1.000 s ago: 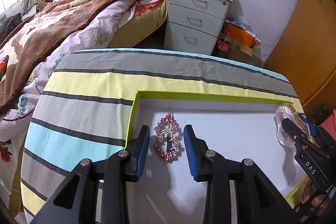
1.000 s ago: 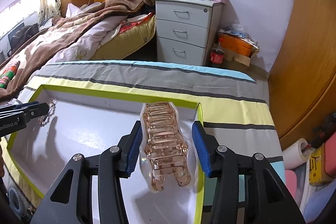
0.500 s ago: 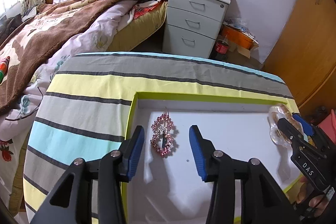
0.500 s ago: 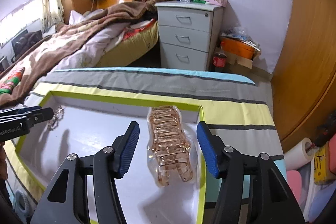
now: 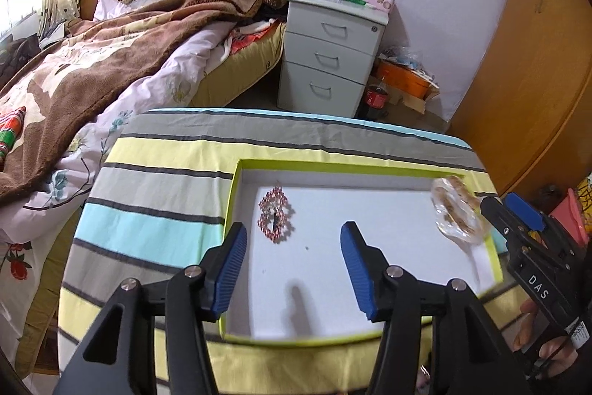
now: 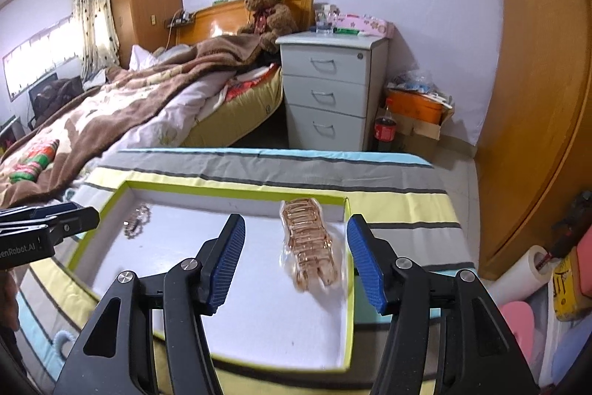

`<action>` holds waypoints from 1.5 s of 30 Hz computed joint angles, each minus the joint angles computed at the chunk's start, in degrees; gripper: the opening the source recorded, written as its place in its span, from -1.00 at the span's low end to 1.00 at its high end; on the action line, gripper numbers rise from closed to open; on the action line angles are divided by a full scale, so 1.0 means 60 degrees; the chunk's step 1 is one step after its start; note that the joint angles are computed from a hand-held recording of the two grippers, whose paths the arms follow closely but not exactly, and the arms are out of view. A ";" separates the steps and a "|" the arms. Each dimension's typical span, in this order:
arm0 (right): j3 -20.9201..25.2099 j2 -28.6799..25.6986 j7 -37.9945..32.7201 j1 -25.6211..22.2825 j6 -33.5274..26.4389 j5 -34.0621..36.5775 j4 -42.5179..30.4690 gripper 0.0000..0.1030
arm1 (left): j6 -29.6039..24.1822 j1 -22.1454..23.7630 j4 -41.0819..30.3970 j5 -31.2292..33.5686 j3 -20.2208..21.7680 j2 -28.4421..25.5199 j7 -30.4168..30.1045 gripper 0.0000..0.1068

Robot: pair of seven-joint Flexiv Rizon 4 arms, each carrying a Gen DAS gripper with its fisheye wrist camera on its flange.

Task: Organize jewelry
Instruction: 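Move both open grippers back toward the remaining jewelry on the bedspread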

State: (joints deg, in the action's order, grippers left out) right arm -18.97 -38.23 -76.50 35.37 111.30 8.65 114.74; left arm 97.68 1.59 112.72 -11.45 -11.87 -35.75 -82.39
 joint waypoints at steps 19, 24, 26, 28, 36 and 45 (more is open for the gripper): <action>0.1591 0.1345 -0.0980 0.0128 0.1480 0.1431 0.2638 0.13 | 0.2021 0.2584 0.3306 0.2362 -0.1628 0.1324 -0.1511 0.06; 0.2346 0.1403 -0.0864 -0.0218 0.1577 0.1211 0.3127 0.13 | 0.2460 0.3259 0.3843 0.3270 -0.1808 0.1181 -0.1971 0.06; 0.2633 0.1441 -0.0798 -0.0391 0.1529 0.0967 0.3283 0.13 | 0.2694 0.3428 0.4038 0.3598 -0.1777 0.1095 -0.2113 0.11; 0.2701 0.1457 -0.0776 -0.0286 0.1541 0.0956 0.3426 0.13 | 0.2897 0.3872 0.4198 0.4053 -0.2000 0.0941 -0.2289 0.20; 0.3248 0.1371 -0.0347 -0.0377 0.1504 0.0507 0.3778 0.13 | 0.2690 0.4611 0.4697 0.4490 -0.2158 0.0867 -0.2633 0.23; 0.2443 0.1258 -0.0235 0.0630 0.0749 0.0634 0.3585 -0.28 | 0.2885 0.5014 0.5005 0.4842 -0.2289 0.0691 -0.2653 0.22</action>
